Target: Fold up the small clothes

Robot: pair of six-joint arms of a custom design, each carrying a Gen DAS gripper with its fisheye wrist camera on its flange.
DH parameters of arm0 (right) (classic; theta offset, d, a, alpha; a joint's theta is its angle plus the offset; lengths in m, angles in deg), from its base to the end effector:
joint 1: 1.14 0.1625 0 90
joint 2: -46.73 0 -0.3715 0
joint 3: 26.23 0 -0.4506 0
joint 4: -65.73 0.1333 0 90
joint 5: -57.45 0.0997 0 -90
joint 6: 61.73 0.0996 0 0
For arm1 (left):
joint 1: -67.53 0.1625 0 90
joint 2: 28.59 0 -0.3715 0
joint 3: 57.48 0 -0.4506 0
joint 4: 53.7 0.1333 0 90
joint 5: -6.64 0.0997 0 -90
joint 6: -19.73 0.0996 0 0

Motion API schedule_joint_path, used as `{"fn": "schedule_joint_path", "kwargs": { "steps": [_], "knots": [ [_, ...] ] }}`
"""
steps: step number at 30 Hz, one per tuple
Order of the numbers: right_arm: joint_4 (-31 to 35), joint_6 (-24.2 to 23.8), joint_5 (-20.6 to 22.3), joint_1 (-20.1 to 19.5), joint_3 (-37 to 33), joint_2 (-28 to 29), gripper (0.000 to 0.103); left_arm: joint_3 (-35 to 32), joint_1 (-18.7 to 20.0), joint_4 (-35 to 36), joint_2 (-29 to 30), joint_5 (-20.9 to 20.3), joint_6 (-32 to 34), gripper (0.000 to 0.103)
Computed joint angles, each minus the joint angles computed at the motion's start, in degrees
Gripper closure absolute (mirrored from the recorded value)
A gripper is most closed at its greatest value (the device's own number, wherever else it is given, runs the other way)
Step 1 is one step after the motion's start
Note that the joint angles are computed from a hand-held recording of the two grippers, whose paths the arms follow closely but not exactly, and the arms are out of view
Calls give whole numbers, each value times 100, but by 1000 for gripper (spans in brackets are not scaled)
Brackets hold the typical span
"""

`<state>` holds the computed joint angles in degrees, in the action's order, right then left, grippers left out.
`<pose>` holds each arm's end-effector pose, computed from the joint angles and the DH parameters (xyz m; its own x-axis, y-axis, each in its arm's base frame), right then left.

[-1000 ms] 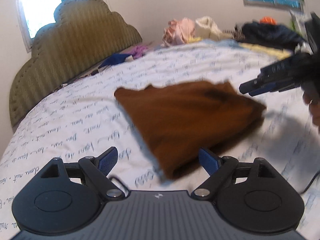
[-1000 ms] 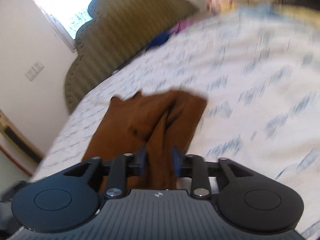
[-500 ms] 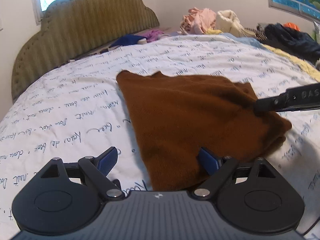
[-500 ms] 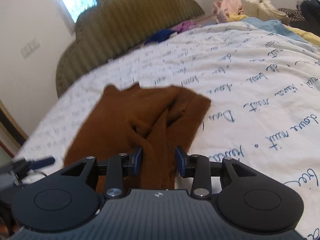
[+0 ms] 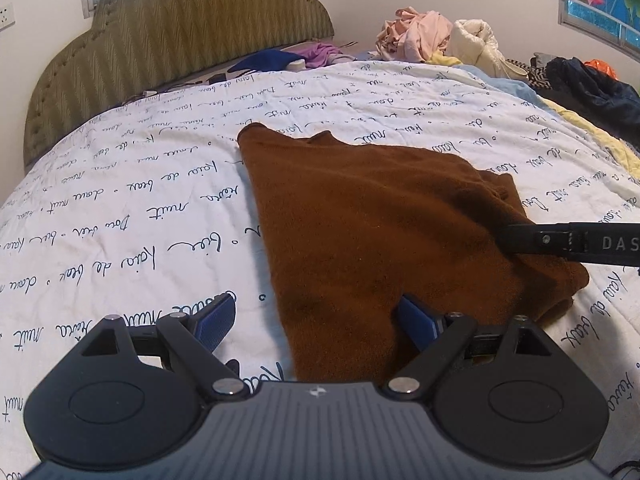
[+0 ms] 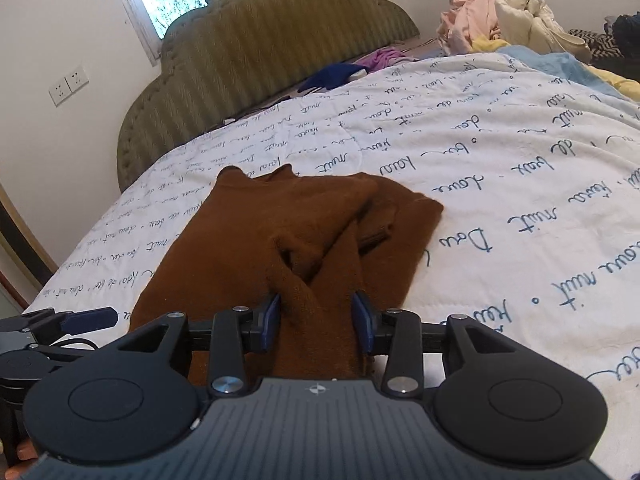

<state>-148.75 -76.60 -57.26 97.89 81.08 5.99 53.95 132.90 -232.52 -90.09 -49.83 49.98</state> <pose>0.1832 -0.5686 0.0279 -0.8995 0.0656 0.4321 -0.3251 0.5603 -0.7619 -0.0776 -0.6212 0.1421 -0.6160 0.3842 -0.6877 0.7348 0.5950 -0.3257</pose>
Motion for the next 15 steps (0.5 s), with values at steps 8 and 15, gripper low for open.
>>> {"fn": "schedule_joint_path", "kwargs": {
  "steps": [8, 15],
  "knots": [
    [-156, 323, 247, -138, 224, -168, 28, -117, 112, 327, -114, -303, -445, 14],
    [503, 1092, 1222, -579, 600, -633, 24, -1004, 763, 2076, -103, -1713, -2377, 14]
  ]
}}
